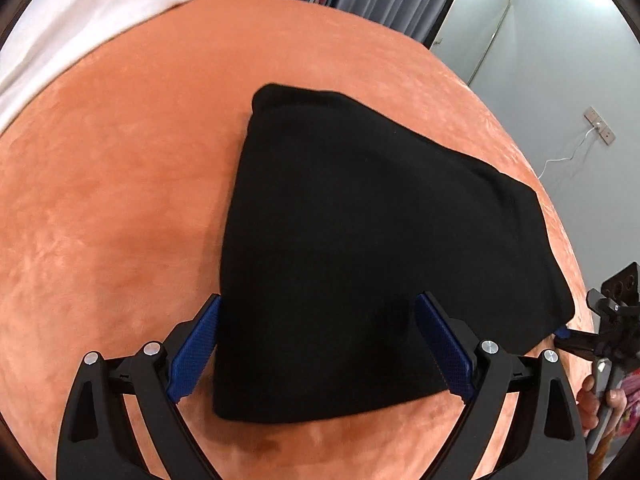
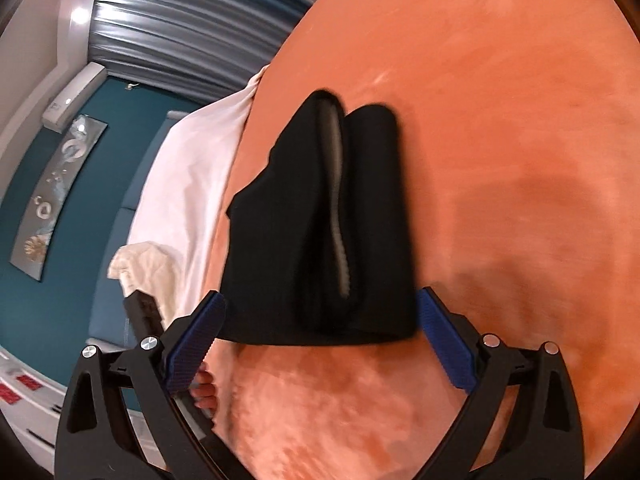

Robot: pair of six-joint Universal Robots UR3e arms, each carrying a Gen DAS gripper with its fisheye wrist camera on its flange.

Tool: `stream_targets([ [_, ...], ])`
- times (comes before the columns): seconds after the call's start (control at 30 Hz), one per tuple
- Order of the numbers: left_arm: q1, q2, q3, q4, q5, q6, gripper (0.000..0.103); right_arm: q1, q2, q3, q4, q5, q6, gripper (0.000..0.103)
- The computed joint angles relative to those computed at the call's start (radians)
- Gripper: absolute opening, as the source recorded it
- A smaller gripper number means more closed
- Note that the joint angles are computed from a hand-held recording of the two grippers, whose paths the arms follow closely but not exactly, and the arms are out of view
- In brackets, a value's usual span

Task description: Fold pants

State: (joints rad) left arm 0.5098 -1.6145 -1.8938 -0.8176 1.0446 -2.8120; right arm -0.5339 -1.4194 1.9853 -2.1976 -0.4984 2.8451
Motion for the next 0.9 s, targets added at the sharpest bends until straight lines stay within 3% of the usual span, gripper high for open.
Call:
stream_targets([
  [0.23, 0.027, -0.124, 0.092, -0.062, -0.084, -0.083, 0.098, 0.099, 0.103, -0.034, -0.283, -0.060, 0.220, 0.098],
  [0.33, 0.028, -0.151, 0.048, 0.080, -0.097, -0.145, 0.098, 0.131, 0.105, 0.000, -0.433, -0.114, 0.314, 0.098],
  [0.47, -0.044, -0.165, 0.020, 0.228, -0.002, -0.175, 0.096, 0.192, 0.132, 0.065, -0.712, -0.210, 0.422, 0.098],
  [0.5, -0.046, -0.161, 0.019, 0.225, -0.004, -0.168, 0.093, 0.218, 0.128, 0.055, -0.705, -0.251, 0.401, 0.098],
  [0.53, -0.040, -0.153, 0.018, 0.210, -0.022, -0.152, 0.078, 0.245, 0.120, 0.038, -0.686, -0.294, 0.375, 0.088],
  [0.57, -0.029, -0.137, 0.017, 0.183, -0.041, -0.131, 0.058, 0.265, 0.100, 0.042, -0.691, -0.335, 0.362, 0.050],
  [0.6, -0.021, -0.120, 0.020, 0.156, -0.047, -0.118, 0.048, 0.274, 0.082, 0.044, -0.687, -0.355, 0.353, 0.042],
  [0.67, 0.007, -0.060, 0.022, 0.083, -0.065, -0.065, 0.023, 0.249, 0.031, 0.049, -0.634, -0.311, 0.336, 0.037],
  [0.83, 0.087, 0.175, -0.008, -0.243, -0.138, 0.125, 0.021, 0.166, -0.174, 0.093, -0.371, -0.210, 0.215, 0.035],
  [0.9, 0.154, 0.288, -0.041, -0.429, -0.175, 0.236, 0.022, 0.071, -0.340, 0.151, -0.131, -0.151, 0.074, 0.035],
])
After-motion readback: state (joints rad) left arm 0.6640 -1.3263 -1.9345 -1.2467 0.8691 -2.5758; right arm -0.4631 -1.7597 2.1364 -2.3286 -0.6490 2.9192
